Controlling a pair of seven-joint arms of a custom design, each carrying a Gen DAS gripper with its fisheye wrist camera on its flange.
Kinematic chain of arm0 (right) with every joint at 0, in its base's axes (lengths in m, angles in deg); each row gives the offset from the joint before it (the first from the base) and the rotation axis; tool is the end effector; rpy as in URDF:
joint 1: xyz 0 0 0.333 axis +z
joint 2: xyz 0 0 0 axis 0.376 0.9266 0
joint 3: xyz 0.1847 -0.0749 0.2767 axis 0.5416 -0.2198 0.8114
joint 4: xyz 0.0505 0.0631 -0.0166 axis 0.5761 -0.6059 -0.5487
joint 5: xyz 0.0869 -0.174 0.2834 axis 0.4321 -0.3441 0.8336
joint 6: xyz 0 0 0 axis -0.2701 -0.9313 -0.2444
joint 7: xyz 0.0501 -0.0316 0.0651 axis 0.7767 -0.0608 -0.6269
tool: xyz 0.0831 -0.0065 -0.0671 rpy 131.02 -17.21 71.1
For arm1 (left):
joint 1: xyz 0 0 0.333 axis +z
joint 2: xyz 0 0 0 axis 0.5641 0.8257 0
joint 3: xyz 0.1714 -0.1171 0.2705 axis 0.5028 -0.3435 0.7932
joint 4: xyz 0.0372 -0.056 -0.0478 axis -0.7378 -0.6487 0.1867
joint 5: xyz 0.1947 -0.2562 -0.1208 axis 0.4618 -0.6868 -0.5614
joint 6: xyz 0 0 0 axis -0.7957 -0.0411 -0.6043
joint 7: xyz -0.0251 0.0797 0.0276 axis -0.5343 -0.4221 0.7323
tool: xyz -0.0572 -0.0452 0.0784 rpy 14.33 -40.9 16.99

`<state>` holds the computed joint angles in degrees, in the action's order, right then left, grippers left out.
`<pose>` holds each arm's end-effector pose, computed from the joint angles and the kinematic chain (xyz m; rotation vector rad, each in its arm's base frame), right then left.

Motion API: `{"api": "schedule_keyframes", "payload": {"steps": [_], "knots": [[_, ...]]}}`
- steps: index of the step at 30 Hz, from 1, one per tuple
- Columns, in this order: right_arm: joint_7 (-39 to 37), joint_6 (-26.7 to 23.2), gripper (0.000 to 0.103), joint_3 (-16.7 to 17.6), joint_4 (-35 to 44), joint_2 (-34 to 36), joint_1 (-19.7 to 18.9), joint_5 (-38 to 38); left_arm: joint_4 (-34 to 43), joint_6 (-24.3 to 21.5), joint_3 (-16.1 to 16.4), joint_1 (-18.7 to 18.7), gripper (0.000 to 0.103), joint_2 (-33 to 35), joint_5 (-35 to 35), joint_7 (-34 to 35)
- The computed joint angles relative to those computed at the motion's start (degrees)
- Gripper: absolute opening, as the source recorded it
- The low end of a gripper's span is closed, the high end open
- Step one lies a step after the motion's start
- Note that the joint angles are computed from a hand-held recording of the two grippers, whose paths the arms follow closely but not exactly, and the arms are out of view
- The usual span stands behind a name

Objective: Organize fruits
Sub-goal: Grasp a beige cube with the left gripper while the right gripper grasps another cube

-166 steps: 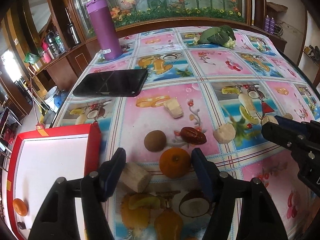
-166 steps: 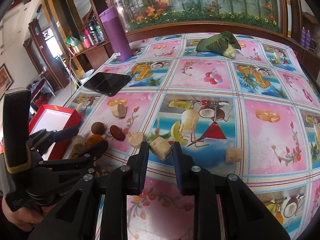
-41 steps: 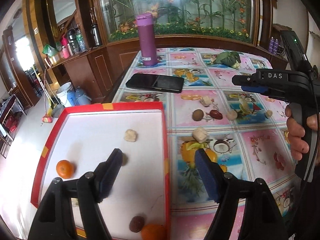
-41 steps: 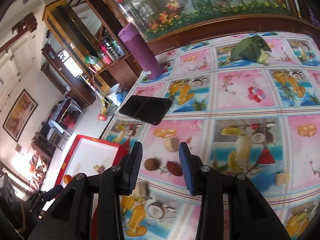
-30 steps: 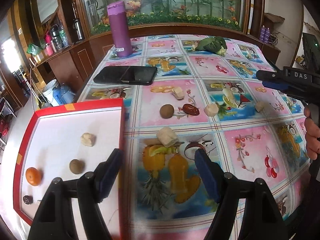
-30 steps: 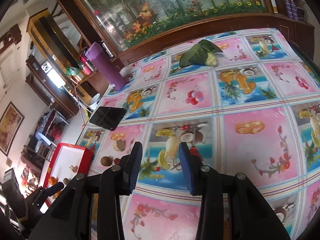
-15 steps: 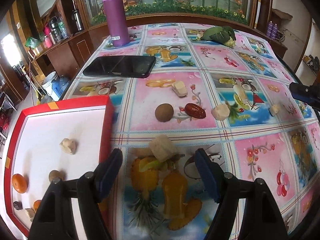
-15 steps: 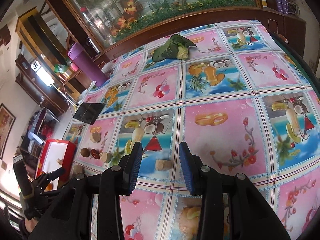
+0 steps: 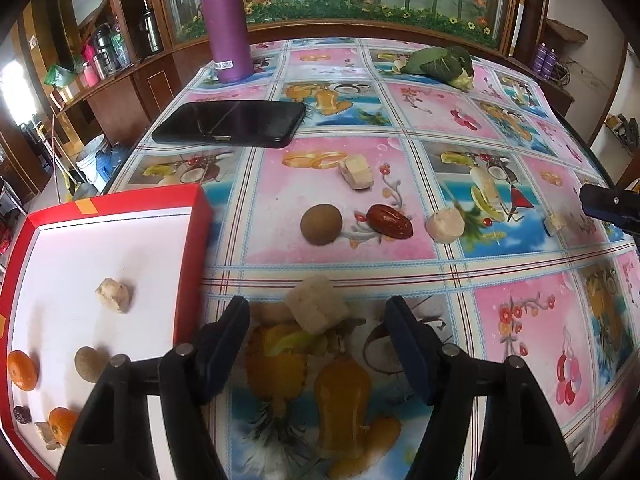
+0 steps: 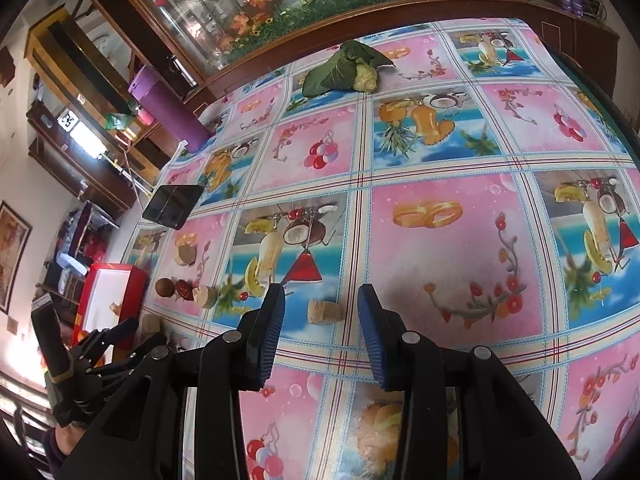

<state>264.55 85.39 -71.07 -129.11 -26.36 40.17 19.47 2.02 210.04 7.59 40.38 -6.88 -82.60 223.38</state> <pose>0.5401 0.2020 0.4681 -1.0814 2.2155 -0.3518 0.7021 -0.0231 0.4476 -1.1413 2.5437 -0.7299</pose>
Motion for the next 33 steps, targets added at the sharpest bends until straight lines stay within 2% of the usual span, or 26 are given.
{"api": "schedule_keyframes", "payload": {"steps": [6, 7, 11, 24, 28, 33], "knots": [[-4.0, 1.8, 0.037, 0.9, -0.5, 0.7, -0.9, 4.6, -0.2, -1.5, -1.1, 0.6, 0.049, 0.1, -1.1, 2.3], [-4.3, 1.9, 0.037, 0.8, -0.5, 0.8, -0.8, 5.1, -0.2, -1.9, -1.3, 0.8, 0.043, 0.1, -1.5, 3.0], [-6.4, 0.7, 0.037, 0.9, 0.4, 1.6, -0.5, 7.1, -0.5, -3.0, -1.5, 1.0, 0.029, -0.4, -2.5, 5.1], [-8.8, -12.3, 0.037, 0.6, 8.4, 6.3, 3.1, 4.1, -2.7, -7.5, -1.6, 3.3, 0.028, -3.3, -8.9, 10.4], [-8.7, -20.2, 0.026, 0.1, 12.6, 8.2, 5.6, 0.1, -3.2, -8.7, -1.1, 3.9, 0.028, -4.0, -10.3, 11.4], [-7.8, -22.5, 0.021, 0.3, 13.5, 8.7, 6.0, -1.8, -3.3, -11.0, -0.6, 5.2, 0.028, -4.9, -12.6, 12.3]]}}
